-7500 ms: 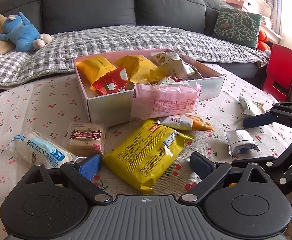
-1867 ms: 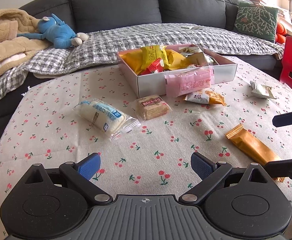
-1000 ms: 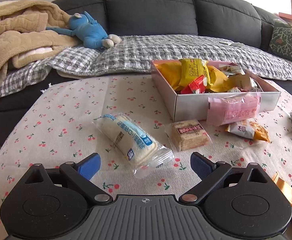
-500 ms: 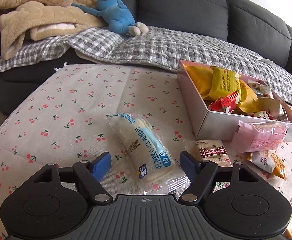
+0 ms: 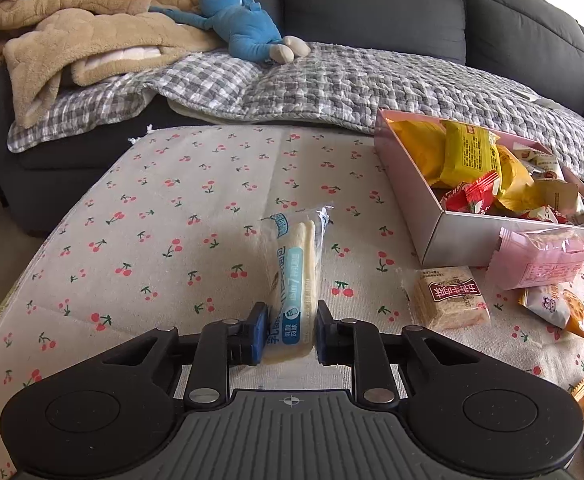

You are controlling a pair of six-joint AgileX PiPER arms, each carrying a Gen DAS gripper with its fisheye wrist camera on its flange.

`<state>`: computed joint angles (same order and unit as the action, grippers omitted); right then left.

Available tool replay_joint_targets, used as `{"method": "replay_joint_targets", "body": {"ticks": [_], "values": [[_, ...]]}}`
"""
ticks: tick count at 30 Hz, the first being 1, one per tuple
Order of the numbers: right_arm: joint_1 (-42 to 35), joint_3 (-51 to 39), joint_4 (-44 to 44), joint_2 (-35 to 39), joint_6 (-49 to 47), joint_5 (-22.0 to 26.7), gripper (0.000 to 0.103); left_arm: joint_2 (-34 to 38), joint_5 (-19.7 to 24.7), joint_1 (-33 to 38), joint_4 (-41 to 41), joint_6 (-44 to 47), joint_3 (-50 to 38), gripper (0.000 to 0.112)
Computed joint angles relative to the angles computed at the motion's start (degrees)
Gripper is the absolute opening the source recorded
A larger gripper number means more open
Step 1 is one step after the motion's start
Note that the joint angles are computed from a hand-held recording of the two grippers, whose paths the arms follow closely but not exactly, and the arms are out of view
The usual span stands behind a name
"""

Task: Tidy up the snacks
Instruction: 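Grasp the white bread pack with the left tool while the right holds the orange bar, then carry the bread pack and orange bar into the box and open both tools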

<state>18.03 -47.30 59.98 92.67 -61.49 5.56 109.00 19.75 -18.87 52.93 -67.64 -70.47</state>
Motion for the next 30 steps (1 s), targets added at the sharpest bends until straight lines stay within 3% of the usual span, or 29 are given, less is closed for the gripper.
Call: {"method": "replay_joint_targets", "body": {"ticks": [9,14,30], "values": [[-1.8,-1.9,-13.7,0.6,15.8,0.1,0.029,-1.9,-1.5,0.2,-9.4,8.1,0.6,0.019],[-4.1,-2.6,-9.7,0.0,13.5,1.4,0.029,-2.8,-2.0,-0.2,-12.5,10.4,0.8,0.018],[-7.6,-8.6,-29.6,1.9,36.2,3.5,0.029,-5.5,-2.8,0.1,-24.8,21.2,-0.4,0.018]]}}
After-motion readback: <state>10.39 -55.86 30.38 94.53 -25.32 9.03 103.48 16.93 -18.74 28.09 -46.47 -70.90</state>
